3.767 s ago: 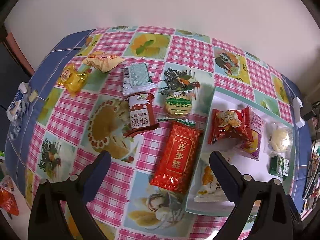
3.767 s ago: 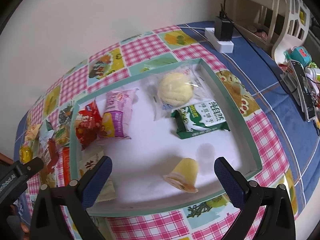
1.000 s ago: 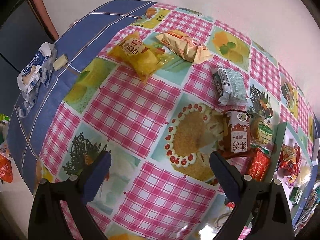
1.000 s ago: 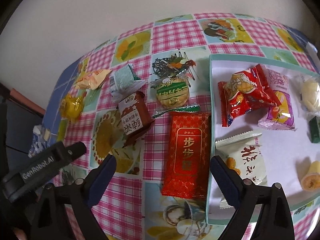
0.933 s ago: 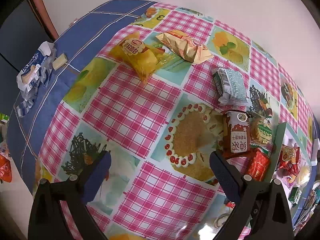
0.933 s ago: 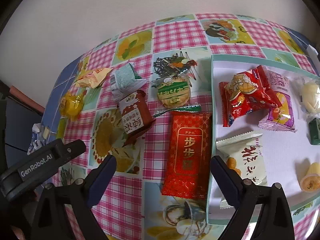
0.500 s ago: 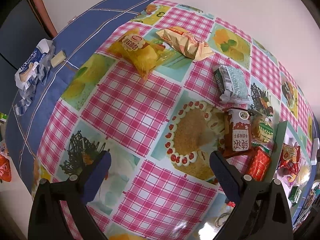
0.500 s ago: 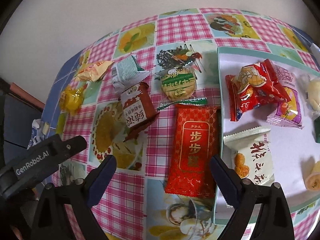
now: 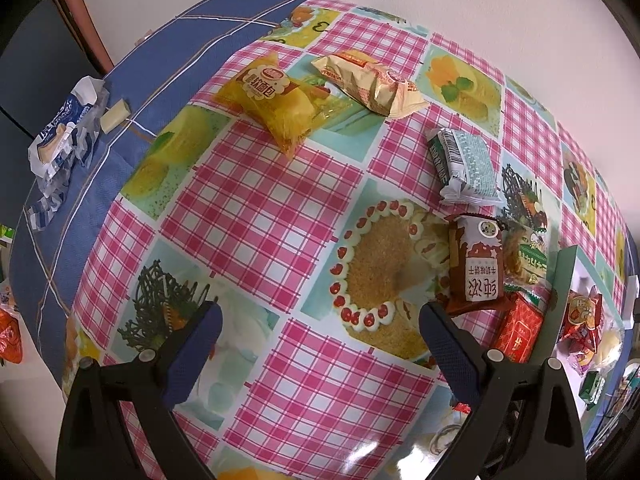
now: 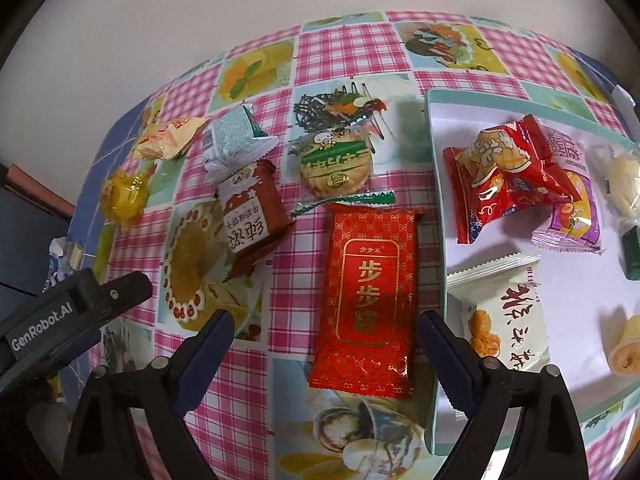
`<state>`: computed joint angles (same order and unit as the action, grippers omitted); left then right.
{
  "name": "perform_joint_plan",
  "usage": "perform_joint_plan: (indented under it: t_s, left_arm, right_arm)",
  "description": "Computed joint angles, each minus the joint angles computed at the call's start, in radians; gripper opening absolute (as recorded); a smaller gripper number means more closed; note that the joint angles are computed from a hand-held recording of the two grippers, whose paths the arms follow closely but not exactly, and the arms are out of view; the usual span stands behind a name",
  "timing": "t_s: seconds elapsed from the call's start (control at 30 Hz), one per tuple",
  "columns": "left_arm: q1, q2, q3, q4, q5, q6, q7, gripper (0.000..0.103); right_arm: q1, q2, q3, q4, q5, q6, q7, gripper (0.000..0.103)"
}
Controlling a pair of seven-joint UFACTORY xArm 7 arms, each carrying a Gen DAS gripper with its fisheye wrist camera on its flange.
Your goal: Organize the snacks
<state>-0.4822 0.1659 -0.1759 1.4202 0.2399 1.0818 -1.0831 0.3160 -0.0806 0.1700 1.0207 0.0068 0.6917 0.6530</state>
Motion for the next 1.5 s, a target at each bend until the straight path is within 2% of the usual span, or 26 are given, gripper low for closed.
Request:
perform_joint_plan:
  t_s: [0.1, 0.27, 0.53, 0.57, 0.63, 0.93, 1.17, 1.23, 1.5]
  left_arm:
    - [-0.001, 0.003, 0.0, 0.001, -0.001, 0.002, 0.002, 0.099]
    - [-0.003, 0.008, 0.001, 0.006, 0.004, 0.008, 0.003, 0.099]
    - [-0.011, 0.059, 0.005, 0.042, 0.001, 0.034, 0.022, 0.099]
    - [-0.011, 0.067, 0.006, 0.045, -0.005, 0.036, 0.027, 0.099]
    - [-0.012, 0.077, 0.009, 0.049, -0.014, 0.036, 0.032, 0.099]
    - [-0.001, 0.088, 0.024, 0.034, -0.033, 0.018, 0.044, 0.099]
    - [0.007, 0.083, 0.025, 0.019, -0.037, 0.007, 0.049, 0.099]
    - [0.007, 0.086, 0.025, 0.023, -0.037, 0.008, 0.049, 0.099]
    - [0.008, 0.089, 0.025, 0.018, -0.039, 0.008, 0.053, 0.099]
  right_arm:
    - [-0.001, 0.017, 0.012, 0.028, -0.096, 0.044, 0.049, 0.085]
    - [0.014, 0.058, 0.019, 0.077, -0.205, 0.097, 0.108, 0.083]
    - [0.035, 0.094, 0.011, 0.115, -0.295, 0.135, 0.141, 0.077]
    - [0.038, 0.099, 0.01, 0.121, -0.299, 0.139, 0.14, 0.076]
    - [0.04, 0.103, 0.007, 0.123, -0.29, 0.137, 0.128, 0.067]
    - [0.046, 0.11, 0.002, 0.121, -0.29, 0.131, 0.119, 0.067]
    - [0.042, 0.103, 0.002, 0.11, -0.192, 0.081, 0.048, 0.066]
    - [0.041, 0.1, 0.002, 0.109, -0.17, 0.074, 0.037, 0.06]
    - [0.037, 0.104, -0.002, 0.123, -0.206, 0.138, 0.066, 0.057]
